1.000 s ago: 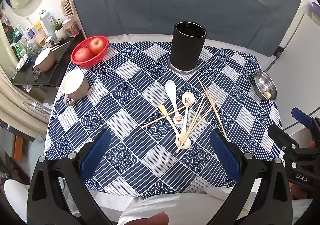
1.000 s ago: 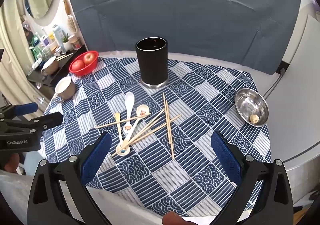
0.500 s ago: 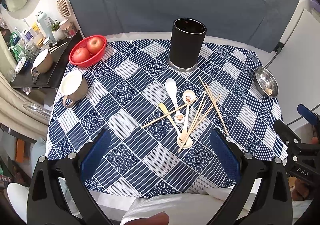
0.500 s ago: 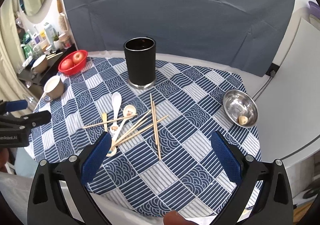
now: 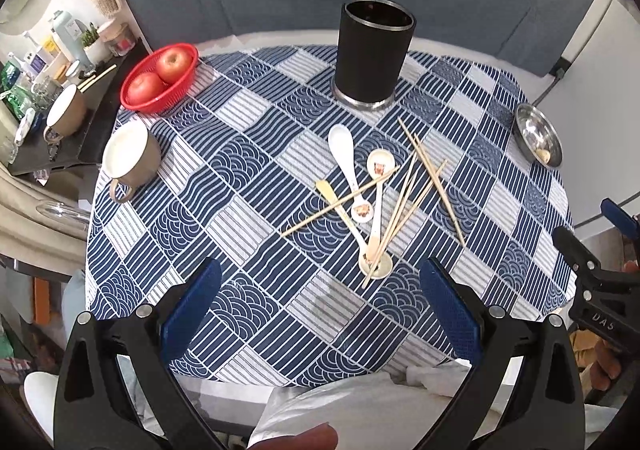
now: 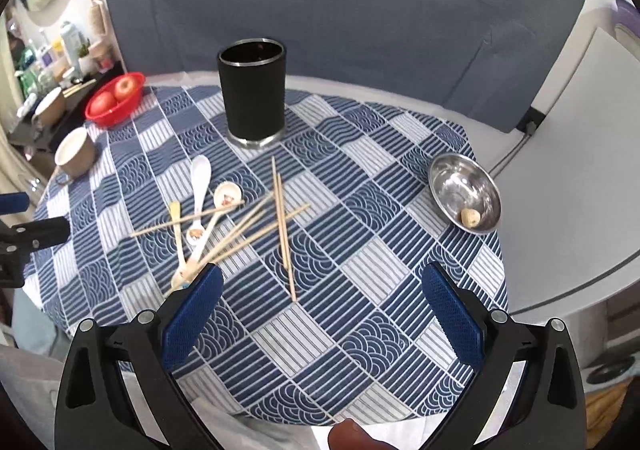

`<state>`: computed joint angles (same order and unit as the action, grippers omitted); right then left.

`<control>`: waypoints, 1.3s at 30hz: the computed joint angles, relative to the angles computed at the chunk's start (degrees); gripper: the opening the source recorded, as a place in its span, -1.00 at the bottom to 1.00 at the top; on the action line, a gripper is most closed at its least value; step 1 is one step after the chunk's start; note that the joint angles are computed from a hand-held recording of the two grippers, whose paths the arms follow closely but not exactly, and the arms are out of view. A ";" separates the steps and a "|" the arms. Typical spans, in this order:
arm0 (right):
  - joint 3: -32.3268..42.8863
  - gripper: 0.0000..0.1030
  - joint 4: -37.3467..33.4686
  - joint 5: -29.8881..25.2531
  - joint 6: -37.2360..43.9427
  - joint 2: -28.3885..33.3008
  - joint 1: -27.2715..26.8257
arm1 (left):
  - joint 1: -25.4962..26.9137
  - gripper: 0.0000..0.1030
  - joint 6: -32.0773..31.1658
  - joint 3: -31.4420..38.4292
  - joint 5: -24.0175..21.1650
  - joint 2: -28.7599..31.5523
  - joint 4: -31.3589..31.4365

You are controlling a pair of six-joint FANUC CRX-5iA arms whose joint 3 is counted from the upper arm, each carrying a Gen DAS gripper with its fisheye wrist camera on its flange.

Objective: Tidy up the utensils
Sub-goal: 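Lower both tools toward the pile of wooden chopsticks and spoons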

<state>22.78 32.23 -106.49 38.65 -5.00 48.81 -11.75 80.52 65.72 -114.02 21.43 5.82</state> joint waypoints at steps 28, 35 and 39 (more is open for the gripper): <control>-3.33 0.85 -12.11 0.23 0.20 1.55 -7.20 | -1.01 0.88 -15.76 -2.37 -0.66 4.46 -5.42; -6.23 0.85 -18.75 3.65 -0.39 0.70 -11.88 | -1.89 0.88 -21.15 -3.13 0.05 6.28 -6.93; -8.63 0.85 -20.51 4.73 0.11 0.73 -13.68 | -2.63 0.88 -25.04 -5.79 2.05 6.12 -8.19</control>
